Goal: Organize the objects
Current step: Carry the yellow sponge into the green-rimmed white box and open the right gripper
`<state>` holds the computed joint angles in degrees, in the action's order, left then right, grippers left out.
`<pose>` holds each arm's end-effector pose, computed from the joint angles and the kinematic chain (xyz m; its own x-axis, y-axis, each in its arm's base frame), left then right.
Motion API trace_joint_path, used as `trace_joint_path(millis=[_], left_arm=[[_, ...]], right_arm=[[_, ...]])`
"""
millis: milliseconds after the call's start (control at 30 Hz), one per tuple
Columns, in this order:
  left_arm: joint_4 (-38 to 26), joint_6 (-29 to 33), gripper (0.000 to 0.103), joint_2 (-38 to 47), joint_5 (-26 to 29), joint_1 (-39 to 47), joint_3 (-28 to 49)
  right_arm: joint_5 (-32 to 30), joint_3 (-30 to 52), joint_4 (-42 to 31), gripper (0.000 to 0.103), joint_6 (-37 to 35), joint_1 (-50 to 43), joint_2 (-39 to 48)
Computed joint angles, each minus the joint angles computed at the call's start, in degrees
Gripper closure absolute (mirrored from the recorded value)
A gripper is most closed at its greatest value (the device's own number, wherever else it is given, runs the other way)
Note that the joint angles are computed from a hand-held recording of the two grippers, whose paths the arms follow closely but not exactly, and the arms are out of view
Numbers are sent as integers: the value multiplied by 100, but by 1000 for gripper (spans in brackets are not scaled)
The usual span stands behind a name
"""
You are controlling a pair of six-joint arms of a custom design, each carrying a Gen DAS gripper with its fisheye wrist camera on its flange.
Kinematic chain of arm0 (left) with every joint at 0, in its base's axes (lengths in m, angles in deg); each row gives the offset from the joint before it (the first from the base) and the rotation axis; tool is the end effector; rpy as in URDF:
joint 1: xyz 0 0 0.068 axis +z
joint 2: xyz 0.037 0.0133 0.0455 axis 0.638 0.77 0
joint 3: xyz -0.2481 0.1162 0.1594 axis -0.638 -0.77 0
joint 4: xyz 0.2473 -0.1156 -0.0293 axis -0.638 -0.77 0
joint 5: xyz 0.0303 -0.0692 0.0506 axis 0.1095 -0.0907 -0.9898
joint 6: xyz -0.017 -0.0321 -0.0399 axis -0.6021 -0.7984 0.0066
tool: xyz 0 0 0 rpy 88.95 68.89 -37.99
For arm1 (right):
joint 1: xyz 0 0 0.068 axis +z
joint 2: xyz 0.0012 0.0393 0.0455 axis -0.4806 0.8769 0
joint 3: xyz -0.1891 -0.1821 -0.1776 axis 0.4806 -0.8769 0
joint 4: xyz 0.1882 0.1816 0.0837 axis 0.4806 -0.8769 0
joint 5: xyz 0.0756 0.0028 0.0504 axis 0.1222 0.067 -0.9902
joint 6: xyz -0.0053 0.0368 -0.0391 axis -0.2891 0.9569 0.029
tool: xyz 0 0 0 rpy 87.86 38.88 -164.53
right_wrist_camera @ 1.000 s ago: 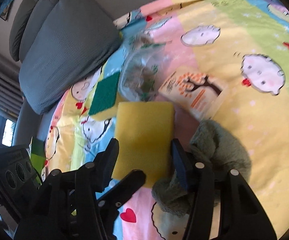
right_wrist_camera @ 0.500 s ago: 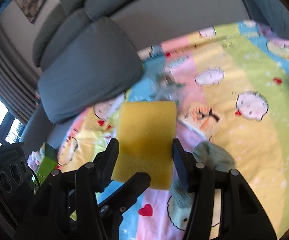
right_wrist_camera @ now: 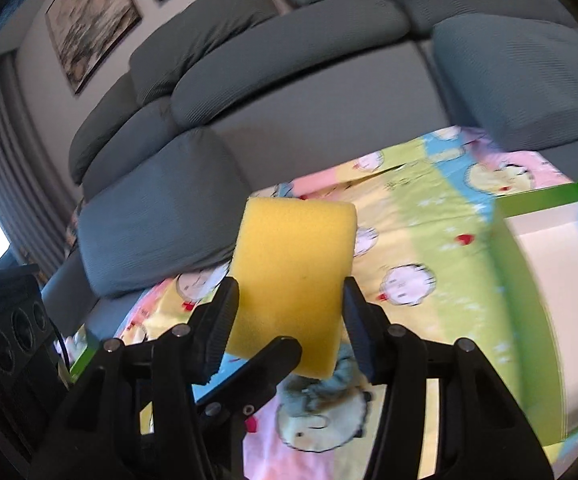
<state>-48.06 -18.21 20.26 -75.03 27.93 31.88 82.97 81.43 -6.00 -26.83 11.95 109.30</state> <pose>0.1814 -0.0455 0.3278 -0.4969 0.0114 -0.8678 0.3380 0.9235 -0.1814 0.2271 0.1910 0.3196 -0.5937 0.1879 -0.7824 -0.3238 0.8343 0.4461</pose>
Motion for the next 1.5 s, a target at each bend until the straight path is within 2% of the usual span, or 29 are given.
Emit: trace_joint_path(millis=[200, 333, 533, 867, 1133, 1500], left_arm=[[225, -156, 54, 420, -466, -1028, 259], [294, -99, 54, 772, -784, -1655, 503], [477, -88, 54, 1470, -522, -1966, 800], [658, -114, 54, 2550, -488, -2565, 1232], [639, -295, 54, 3145, -48, -2615, 1387], [678, -556, 54, 3425, 134, -2684, 1343]], right_arm=[[6, -455, -30, 52, 164, -551, -670], [-222, -780, -38, 52, 320, -1060, -1101], [-304, -1019, -107, 51, 453, -1685, -1355], [-547, -1286, -354, 51, 884, -2624, -1344], [-344, -1255, -809, 50, 1030, -2909, -1134], [-107, -1131, -1165, 50, 1095, -2933, -882]])
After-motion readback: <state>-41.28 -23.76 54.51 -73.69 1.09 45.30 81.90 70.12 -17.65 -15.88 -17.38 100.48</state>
